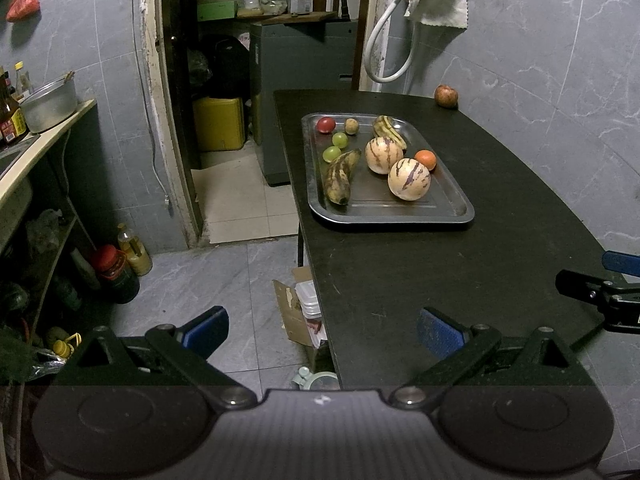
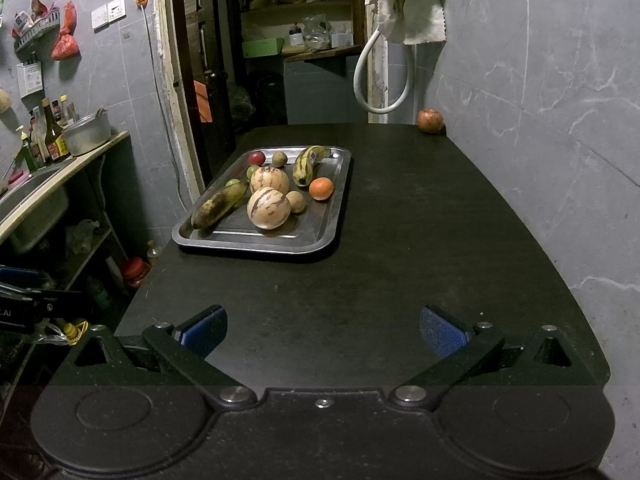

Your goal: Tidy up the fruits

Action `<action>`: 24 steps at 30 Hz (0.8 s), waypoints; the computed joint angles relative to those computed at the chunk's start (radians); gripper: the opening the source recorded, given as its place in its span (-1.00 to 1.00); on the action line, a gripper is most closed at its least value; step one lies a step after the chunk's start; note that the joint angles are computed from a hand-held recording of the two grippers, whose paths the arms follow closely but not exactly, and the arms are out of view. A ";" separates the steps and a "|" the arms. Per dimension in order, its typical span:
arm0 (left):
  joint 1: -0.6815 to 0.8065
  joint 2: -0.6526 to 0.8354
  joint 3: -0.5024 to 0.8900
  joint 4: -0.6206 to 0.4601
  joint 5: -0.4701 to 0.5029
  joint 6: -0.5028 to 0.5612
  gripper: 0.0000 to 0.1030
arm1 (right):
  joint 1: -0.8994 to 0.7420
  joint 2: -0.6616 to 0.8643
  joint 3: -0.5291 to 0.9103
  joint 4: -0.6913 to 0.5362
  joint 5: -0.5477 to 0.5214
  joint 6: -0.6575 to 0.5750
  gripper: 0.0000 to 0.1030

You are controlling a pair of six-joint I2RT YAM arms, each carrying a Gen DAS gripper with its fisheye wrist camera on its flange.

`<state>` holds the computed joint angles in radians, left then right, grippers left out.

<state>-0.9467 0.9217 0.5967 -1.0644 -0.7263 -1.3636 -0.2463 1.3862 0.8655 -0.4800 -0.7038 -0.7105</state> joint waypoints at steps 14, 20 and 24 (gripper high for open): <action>-0.003 0.005 0.005 -0.007 -0.002 -0.008 0.99 | 0.001 -0.004 -0.002 0.000 0.000 0.001 0.99; -0.061 0.114 0.068 -0.065 -0.026 -0.075 0.99 | 0.001 -0.004 -0.003 0.001 0.001 0.001 0.99; -0.069 0.139 0.084 -0.062 -0.028 -0.077 0.98 | 0.001 -0.004 -0.002 0.001 0.001 0.003 0.99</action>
<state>-1.0161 1.0609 0.6811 -1.1259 -0.7542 -1.4403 -0.2450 1.3826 0.8637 -0.4792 -0.7027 -0.7077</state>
